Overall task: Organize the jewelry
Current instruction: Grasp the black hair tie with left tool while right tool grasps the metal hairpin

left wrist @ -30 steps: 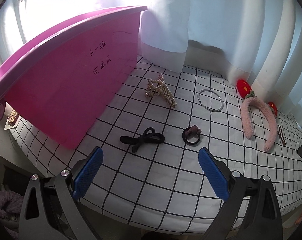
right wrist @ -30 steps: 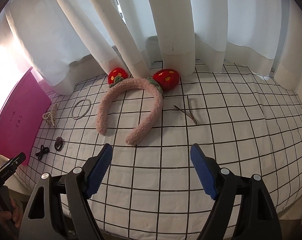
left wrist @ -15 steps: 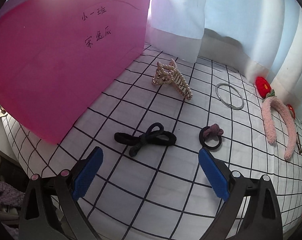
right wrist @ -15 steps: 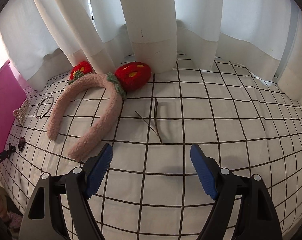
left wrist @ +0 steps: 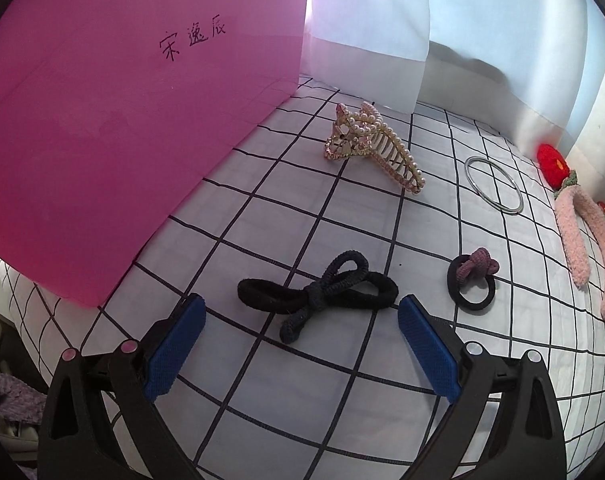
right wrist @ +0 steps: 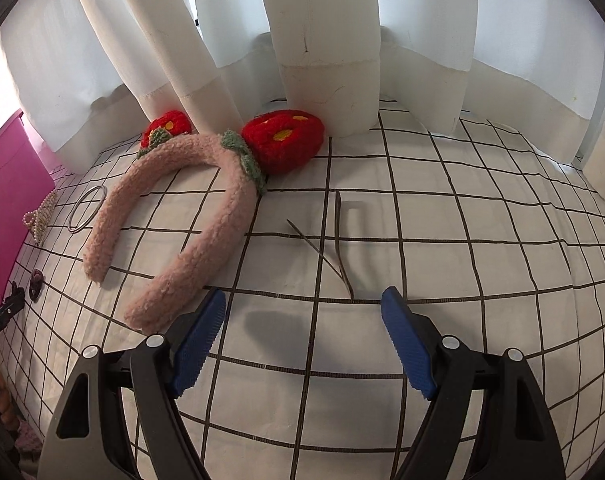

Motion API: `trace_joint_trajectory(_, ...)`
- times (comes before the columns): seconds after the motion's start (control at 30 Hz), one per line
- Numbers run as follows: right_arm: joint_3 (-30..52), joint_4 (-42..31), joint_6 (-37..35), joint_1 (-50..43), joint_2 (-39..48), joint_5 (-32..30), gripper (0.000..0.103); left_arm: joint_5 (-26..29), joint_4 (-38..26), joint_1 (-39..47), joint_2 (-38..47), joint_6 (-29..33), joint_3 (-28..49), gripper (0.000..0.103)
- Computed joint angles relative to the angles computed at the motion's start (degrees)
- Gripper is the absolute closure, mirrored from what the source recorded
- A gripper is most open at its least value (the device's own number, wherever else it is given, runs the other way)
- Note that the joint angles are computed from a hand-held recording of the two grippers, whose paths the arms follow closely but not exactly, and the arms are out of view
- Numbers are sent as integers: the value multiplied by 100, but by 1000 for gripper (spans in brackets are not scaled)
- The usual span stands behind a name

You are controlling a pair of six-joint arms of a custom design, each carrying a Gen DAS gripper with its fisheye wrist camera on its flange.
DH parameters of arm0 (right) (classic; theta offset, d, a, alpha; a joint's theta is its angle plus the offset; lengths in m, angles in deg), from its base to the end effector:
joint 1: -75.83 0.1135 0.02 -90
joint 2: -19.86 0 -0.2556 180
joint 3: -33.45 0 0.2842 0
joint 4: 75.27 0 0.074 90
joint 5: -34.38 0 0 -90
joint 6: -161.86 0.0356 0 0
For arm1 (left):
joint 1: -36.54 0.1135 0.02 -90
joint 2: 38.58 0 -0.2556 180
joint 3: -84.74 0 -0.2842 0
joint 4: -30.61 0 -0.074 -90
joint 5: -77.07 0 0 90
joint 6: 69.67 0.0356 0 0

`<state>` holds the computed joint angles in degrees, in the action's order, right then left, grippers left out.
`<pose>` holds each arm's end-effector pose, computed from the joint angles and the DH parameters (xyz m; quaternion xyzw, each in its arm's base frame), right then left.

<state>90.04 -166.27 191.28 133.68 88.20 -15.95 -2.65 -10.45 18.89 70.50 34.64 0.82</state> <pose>0.1158 0.1416 0.1943 0.4461 0.8224 -0.1125 0.3346 0.4216 -0.1408 0.2029 0.2874 0.9032 -0.0941 0.3047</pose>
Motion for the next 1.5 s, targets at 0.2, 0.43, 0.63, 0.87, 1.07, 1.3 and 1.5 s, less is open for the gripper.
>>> trace_joint_trajectory(0.2, -68, 74, -273, -270, -122, 14, 26, 57, 97, -18, 81, 14, 49, 7)
trace_joint_trajectory(0.43, -118, 220, -831, -717, -207, 6, 26, 49, 175, -44, 111, -3, 56, 5)
trace_joint_trajectory(0.63, -106, 195, -1110, -911, -107, -67, 26, 24, 250, -76, 159, -14, 79, 6)
trace_joint_trajectory(0.87, -80, 302, -1359, -1045, 29, -50, 19, 26, 374, -81, 131, -26, -2, 6)
trace_joint_trajectory(1.07, -74, 284, -1327, -974, 31, -41, 20, 28, 378, -78, 115, -47, -24, 6)
trace_joint_trajectory(1.3, 175, 149, -1031, -560, 413, -15, 33, 185, 562, -81, -136, 52, -355, 25)
trace_joint_trajectory(1.5, 415, 215, -1048, -407, 761, 87, 58, 306, 897, -143, -464, 149, -811, 59)
